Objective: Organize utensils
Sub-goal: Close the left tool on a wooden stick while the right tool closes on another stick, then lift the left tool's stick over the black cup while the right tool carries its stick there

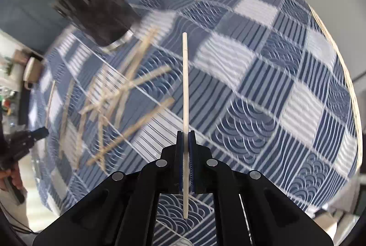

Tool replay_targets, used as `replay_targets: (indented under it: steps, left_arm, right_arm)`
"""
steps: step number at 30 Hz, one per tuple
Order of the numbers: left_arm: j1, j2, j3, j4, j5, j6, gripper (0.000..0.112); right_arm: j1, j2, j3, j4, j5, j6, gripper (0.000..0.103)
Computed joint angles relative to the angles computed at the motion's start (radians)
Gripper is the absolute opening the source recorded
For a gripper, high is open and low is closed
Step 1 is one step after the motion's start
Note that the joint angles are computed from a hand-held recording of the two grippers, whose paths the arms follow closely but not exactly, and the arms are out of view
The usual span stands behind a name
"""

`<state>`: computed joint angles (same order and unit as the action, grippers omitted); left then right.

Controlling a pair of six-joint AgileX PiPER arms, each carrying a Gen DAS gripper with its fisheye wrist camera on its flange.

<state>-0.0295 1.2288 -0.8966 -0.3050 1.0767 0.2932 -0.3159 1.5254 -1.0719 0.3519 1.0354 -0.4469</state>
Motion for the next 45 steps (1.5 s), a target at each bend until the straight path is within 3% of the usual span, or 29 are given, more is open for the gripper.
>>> replay_targets:
  steps: [8, 13, 18, 26, 30, 36, 42, 45]
  left_arm:
    - [-0.097, -0.045, -0.176, 0.054, 0.027, -0.221, 0.005]
    - [-0.183, -0.018, -0.296, 0.098, 0.011, -0.320, 0.005]
    - [-0.233, 0.033, -0.414, 0.106, -0.038, -0.339, 0.005]
    - [-0.232, 0.149, -0.543, -0.003, -0.193, -0.293, 0.005]
    - [-0.227, 0.208, -0.563, -0.058, -0.318, -0.274, 0.005]
    - [-0.213, 0.293, -0.549, -0.225, -0.500, -0.120, 0.005]
    - [-0.196, 0.393, -0.569, -0.395, -0.587, 0.008, 0.005]
    - [-0.171, 0.439, -0.562, -0.601, -0.593, 0.188, 0.005]
  right_arm:
    - [0.003, -0.080, -0.120, 0.156, 0.122, -0.093, 0.005]
    - [0.026, -0.028, -0.291, 0.230, 0.171, -0.135, 0.005]
    - [0.075, 0.025, -0.446, 0.274, 0.167, -0.151, 0.005]
    - [0.115, 0.143, -0.616, 0.481, 0.100, -0.210, 0.005]
    - [0.124, 0.228, -0.683, 0.613, 0.082, -0.259, 0.005]
    - [0.155, 0.344, -0.765, 0.714, 0.030, -0.329, 0.005]
    - [0.182, 0.418, -0.779, 0.801, -0.035, -0.408, 0.005]
    - [0.191, 0.445, -0.771, 0.843, -0.065, -0.448, 0.005]
